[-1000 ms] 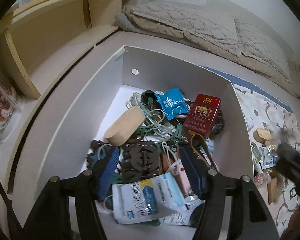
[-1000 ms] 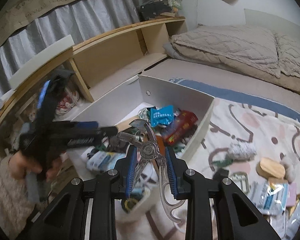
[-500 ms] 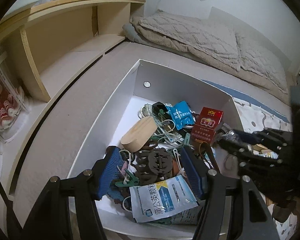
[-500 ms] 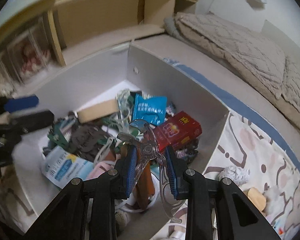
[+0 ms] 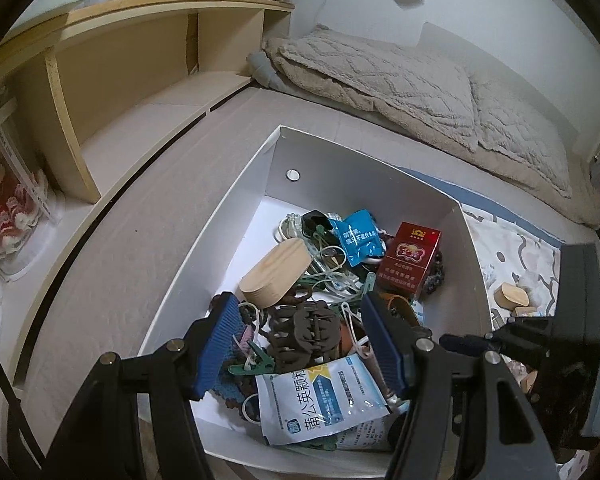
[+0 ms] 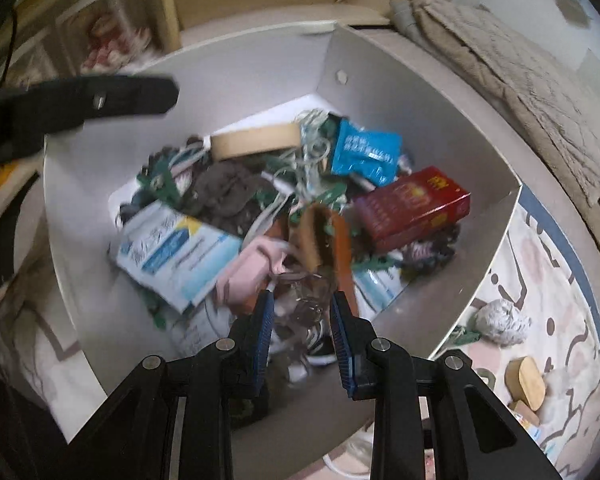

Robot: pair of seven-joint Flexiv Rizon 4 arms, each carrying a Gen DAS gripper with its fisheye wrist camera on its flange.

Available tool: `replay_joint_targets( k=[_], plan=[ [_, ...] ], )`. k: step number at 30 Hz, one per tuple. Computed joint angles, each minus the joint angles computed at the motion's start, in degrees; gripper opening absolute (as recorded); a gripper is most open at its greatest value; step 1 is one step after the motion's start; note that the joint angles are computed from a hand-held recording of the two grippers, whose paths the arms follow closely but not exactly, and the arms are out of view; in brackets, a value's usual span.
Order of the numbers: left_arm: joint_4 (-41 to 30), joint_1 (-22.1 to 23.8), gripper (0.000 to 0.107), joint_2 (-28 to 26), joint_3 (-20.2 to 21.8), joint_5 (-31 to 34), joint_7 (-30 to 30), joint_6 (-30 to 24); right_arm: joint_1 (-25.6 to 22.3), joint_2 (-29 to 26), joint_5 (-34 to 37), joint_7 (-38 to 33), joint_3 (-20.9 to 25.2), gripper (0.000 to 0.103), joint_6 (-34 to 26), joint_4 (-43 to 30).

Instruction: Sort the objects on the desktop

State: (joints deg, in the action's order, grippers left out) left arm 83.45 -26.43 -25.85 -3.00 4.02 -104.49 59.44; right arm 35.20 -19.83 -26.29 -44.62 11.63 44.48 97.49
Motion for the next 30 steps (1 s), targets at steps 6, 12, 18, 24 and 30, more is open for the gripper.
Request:
replay_joint_targets(
  k=[6, 12, 18, 24, 30],
  plan=[
    [0.37, 0.03, 0.064, 0.19, -0.34, -0.24, 0.58, 0.45, -0.23, 1.87, -0.6, 2.75, -0.14, 0.03, 2.96, 2.38],
    [0.41, -0.44, 0.064, 0.28, -0.25, 0.29, 0.97, 0.25, -0.7, 4.96, -5.52, 10.31, -1.18, 0.03, 10.49, 7.03],
    [0.35, -1.62, 0.064, 0.67, 0.41, 2.23, -0.07, -0.32, -1.36, 8.57, -20.89, 29.3, -4.13, 0.03, 17.97, 13.65],
    [1.14, -2.68, 0.079, 1.69, 1.31, 5.16, -2.24, 0.36, -3.71, 10.46, -28.44, 37.84, -3.16, 0.05, 17.73, 15.56],
    [2.19, -3.38, 0.095, 3.2, 2.0, 8.17, -4.73, 1.59, -5.61, 12.76, -33.96, 44.62, -1.83, 0.088, 16.47, 17.45]
  ],
)
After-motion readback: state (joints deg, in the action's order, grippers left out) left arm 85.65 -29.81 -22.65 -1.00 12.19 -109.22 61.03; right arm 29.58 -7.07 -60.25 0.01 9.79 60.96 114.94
